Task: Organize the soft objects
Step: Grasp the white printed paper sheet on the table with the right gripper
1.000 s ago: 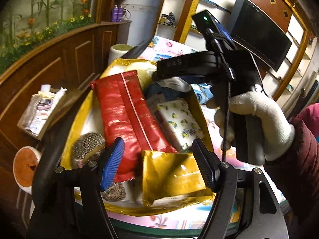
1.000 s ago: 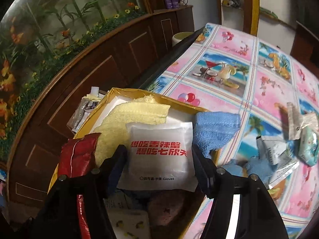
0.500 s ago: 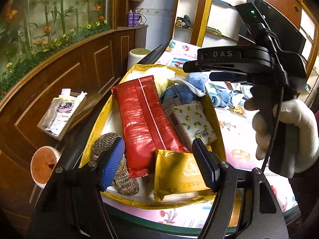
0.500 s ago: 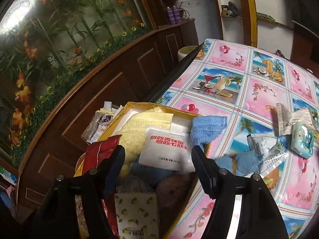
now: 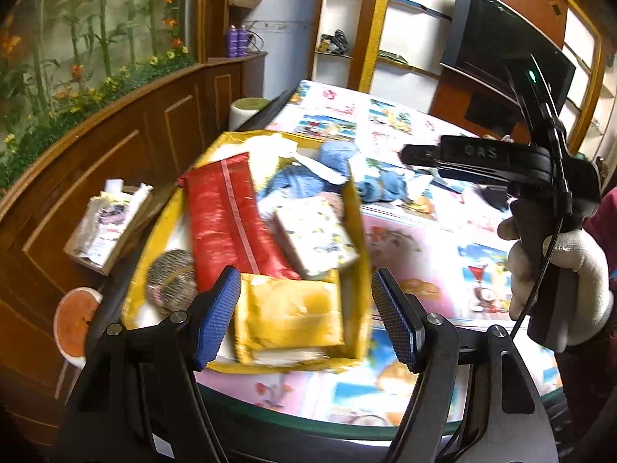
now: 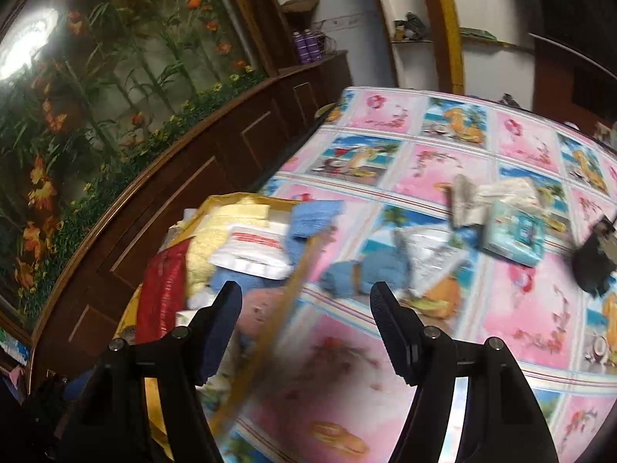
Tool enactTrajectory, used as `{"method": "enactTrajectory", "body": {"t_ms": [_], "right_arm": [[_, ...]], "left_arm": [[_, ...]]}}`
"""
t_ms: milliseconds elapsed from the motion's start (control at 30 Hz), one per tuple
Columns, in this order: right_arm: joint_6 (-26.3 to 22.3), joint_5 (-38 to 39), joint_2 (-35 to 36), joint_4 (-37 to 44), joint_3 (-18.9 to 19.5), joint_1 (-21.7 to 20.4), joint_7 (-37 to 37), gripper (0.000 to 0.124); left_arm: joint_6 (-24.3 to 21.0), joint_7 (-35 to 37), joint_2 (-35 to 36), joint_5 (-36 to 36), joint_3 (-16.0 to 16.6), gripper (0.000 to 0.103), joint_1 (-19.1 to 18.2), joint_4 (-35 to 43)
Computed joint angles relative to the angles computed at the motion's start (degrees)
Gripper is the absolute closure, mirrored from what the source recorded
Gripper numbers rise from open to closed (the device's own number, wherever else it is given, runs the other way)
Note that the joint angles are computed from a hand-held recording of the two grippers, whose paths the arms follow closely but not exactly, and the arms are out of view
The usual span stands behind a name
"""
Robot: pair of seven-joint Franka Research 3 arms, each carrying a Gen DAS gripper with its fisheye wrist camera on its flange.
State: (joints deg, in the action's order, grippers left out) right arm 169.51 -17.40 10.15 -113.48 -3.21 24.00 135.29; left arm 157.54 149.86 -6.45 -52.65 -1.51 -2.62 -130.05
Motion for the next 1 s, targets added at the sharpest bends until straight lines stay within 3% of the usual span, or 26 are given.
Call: {"method": "enactTrajectory", "body": {"t_ms": [67,167,300,467,667,800,933,1000], "right_arm": [[0.82,-2.17,-2.58,-3.57,-1.78,-0.24,3.35,0.055],[2.63,-0.58,-6.21,-8.88,-1.14,-3.80,4.75,0.055],[1.27,-9.61,-8.82,-11.42,-1.40,-7.22,13.47,0.055],[-1.14,-7.30,-5.54,-8.21,1.17,-10.43,10.32,0.055],[-3.55,1.60,3.30,1.79,2.52,-8.85,-0.27,0.055],[-10.35,4.72,11.41,13.76,1.73,-6.07,-5.58,0.055],[-22.05,4.56,18.90,25.34,-0.81,-2.54,-9.29,0.057],[-24.01,0.84,19.05,25.19,-3.51,0.29,-8.06,0.071]], "left_arm": [[-2.87,0.36,-0.44,-0.90,0.18,0.032,-0.13,0.15],[-6.12,1.80,-0.71,-2.85,0.20,0.032,-0.49,0.47],[-9.15,5.06,-1.05,-5.25,-0.33,0.032,-1.11,0.52],[-10.78,7.98,-0.68,-6.18,-0.95,0.032,-1.51,0.86],[-10.95,7.26,1.68,-5.04,-1.78,0.032,-0.87,2.72],[-10.86,5.71,3.36,-3.61,-2.35,0.032,0.13,4.14],[-11.25,4.79,4.75,-2.90,-2.80,0.032,1.25,5.30],[-11.36,4.52,5.43,-2.80,-3.04,0.032,1.75,5.83]]}}
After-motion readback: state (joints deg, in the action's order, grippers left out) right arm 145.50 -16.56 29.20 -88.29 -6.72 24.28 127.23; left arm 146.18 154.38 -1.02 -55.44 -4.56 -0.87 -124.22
